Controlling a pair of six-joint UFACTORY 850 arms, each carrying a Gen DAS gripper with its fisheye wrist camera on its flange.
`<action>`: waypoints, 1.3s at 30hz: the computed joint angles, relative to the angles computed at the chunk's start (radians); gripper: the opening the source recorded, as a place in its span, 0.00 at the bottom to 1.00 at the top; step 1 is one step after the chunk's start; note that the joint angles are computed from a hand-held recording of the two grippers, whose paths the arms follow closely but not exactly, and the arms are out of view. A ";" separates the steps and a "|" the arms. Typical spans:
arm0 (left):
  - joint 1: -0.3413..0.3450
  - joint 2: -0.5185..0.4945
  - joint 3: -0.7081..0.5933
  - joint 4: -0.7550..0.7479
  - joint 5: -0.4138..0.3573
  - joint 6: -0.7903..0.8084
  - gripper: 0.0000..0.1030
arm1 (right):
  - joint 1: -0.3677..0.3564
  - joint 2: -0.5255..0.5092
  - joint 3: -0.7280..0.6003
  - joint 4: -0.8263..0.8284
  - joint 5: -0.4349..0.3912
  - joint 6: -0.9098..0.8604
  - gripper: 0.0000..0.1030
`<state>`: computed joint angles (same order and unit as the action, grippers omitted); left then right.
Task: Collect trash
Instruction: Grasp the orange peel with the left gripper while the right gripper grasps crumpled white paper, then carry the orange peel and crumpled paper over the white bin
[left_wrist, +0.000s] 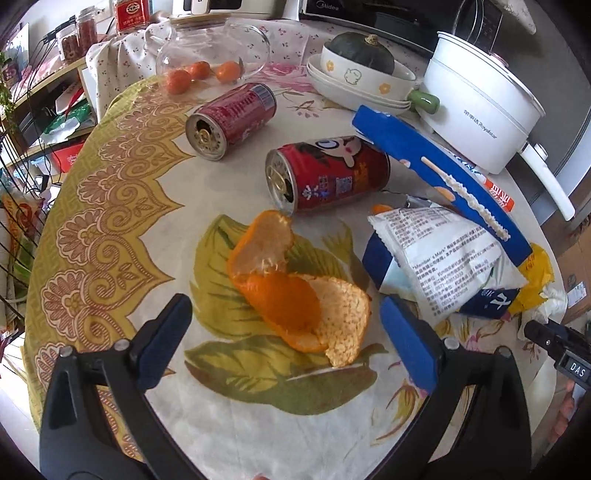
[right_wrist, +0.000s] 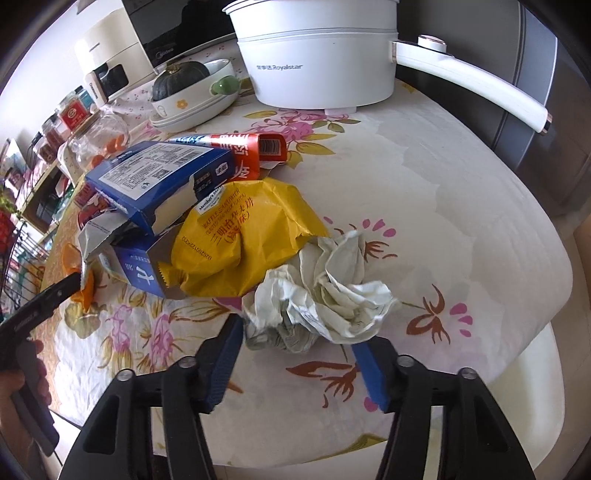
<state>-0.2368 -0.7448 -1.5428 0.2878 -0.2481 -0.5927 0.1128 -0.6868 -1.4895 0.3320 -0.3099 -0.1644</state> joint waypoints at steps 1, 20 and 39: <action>-0.001 -0.005 -0.005 -0.002 -0.007 0.006 0.93 | 0.000 -0.001 -0.002 -0.014 -0.005 0.007 0.40; 0.009 0.044 0.041 -0.248 -0.018 0.326 0.22 | -0.020 0.112 0.111 0.116 0.038 -0.159 0.28; 0.006 0.212 0.198 -0.809 0.040 0.865 0.20 | -0.061 0.271 0.269 0.186 0.086 -0.231 0.27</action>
